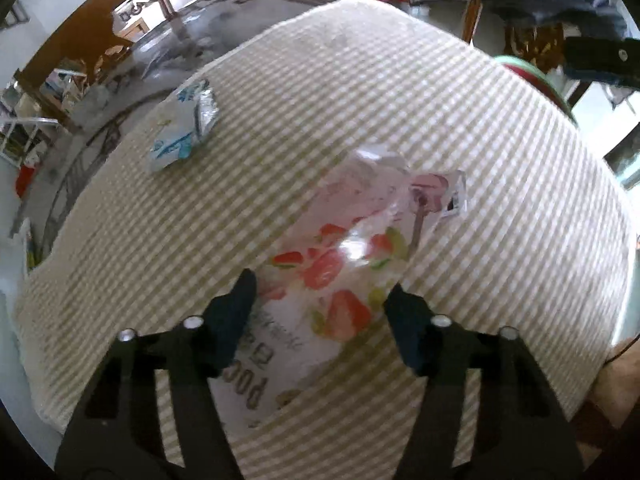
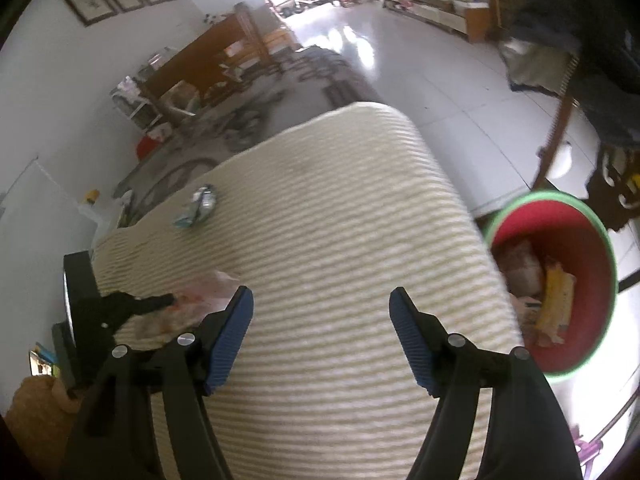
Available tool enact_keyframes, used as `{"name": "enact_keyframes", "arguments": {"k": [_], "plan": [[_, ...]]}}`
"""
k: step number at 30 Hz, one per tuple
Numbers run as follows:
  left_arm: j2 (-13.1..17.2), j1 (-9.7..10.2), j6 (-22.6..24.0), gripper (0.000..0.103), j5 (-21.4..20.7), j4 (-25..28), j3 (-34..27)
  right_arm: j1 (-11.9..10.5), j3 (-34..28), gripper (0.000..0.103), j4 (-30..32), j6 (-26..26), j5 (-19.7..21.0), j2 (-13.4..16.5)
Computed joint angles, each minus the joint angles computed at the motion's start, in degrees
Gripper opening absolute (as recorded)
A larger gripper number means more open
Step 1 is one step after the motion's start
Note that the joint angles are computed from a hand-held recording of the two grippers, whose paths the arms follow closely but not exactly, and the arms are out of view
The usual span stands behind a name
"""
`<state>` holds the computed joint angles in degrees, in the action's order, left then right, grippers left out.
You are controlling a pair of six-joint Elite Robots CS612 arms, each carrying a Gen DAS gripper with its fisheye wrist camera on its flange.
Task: Collect trash
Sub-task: 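Grasp the strawberry snack pouch with the left gripper while the right grasps the blue wrapper, then carry the snack pouch and blue wrapper over the red bucket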
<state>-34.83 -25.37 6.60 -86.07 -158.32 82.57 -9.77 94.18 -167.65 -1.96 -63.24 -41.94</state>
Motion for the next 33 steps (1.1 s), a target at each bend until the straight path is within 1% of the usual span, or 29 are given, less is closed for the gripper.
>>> {"name": "enact_keyframes", "arguments": {"k": [1, 2, 4, 5, 6, 9, 10, 12, 14, 18, 20, 23, 24, 25, 26, 27, 28, 31, 33], "plan": [[-0.15, 0.44, -1.20, 0.046, -1.27, -0.75, 0.23, 0.53, -0.53, 0.070, 0.13, 0.13, 0.06, 0.21], [-0.33, 0.94, -2.88, 0.042, -2.68, -1.26, 0.47, 1.26, -1.34, 0.070, 0.49, 0.29, 0.11, 0.56], [-1.02, 2.19, -7.97, 0.029, -5.81, -3.06, 1.79, 2.48, -3.17, 0.073, 1.50, 0.46, 0.21, 1.40], [-1.33, 2.58, -9.74, 0.028, -6.61, -3.84, 2.50, 2.96, -3.96, 0.073, 1.96, 0.49, 0.21, 1.76], [-1.94, 3.17, -12.84, 0.028, -7.65, -5.42, 3.93, 3.69, -5.28, 0.073, 2.72, 0.53, 0.18, 2.40], [-3.54, 4.16, -19.00, 0.028, -9.45, -8.37, 7.43, 5.48, -9.60, 0.077, 5.74, 1.56, 0.35, 4.53], [-3.92, 4.34, -20.21, 0.028, -9.64, -9.12, 8.39, 6.08, -11.49, 0.078, 7.09, 2.40, 0.53, 5.52], [-5.26, 4.96, -24.18, 0.028, -11.11, -10.84, 11.34, 7.23, -15.28, 0.078, 9.83, 4.38, 0.52, 7.48], [-5.89, 5.61, -27.17, 0.028, -12.85, -11.83, 12.98, 8.50, -19.67, 0.078, 12.87, 5.93, -0.28, 9.78], [-6.50, 5.78, -29.39, 0.028, -13.37, -13.16, 14.84, 10.48, -26.83, 0.078, 18.02, 8.90, -3.60, 13.71], [-6.60, 5.81, -30.14, 0.028, -13.88, -13.86, 15.31, 11.10, -29.65, 0.078, 20.30, 10.89, -4.21, 15.33], [-6.75, 5.96, -30.38, 0.028, -14.20, -14.30, 15.65, 12.03, -31.95, 0.078, 21.82, 11.68, -6.54, 16.69], [-6.49, 6.17, -30.30, 0.028, -14.40, -13.92, 15.07, 12.29, -32.39, 0.076, 22.05, 11.45, -7.65, 16.93], [-6.46, 6.18, -30.39, 0.028, -14.45, -13.94, 15.04, 12.50, -32.23, 0.068, 20.95, 11.04, -8.67, 16.91], [-6.36, 6.25, -30.43, 0.028, -14.58, -13.90, 14.90, 12.57, -32.40, 0.056, 21.22, 9.94, -8.64, 16.95], [-6.34, 6.28, -30.48, 0.028, -14.63, -13.91, 14.89, 12.60, -32.73, 0.033, 22.28, 8.87, -8.41, 16.96], [-6.29, 6.34, -30.53, 0.028, -14.65, -13.88, 14.86, 12.50, -32.75, 0.028, 22.53, 8.04, -7.52, 16.94], [-6.15, 6.50, -30.40, 0.028, -14.82, -13.88, 14.75, 12.23, -30.20, 0.026, 18.53, 5.55, -7.44, 15.56], [-6.08, 6.60, -30.23, 0.028, -15.03, -13.97, 14.67, 11.65, -28.07, 0.026, 16.48, 4.66, -5.68, 14.38]]}}
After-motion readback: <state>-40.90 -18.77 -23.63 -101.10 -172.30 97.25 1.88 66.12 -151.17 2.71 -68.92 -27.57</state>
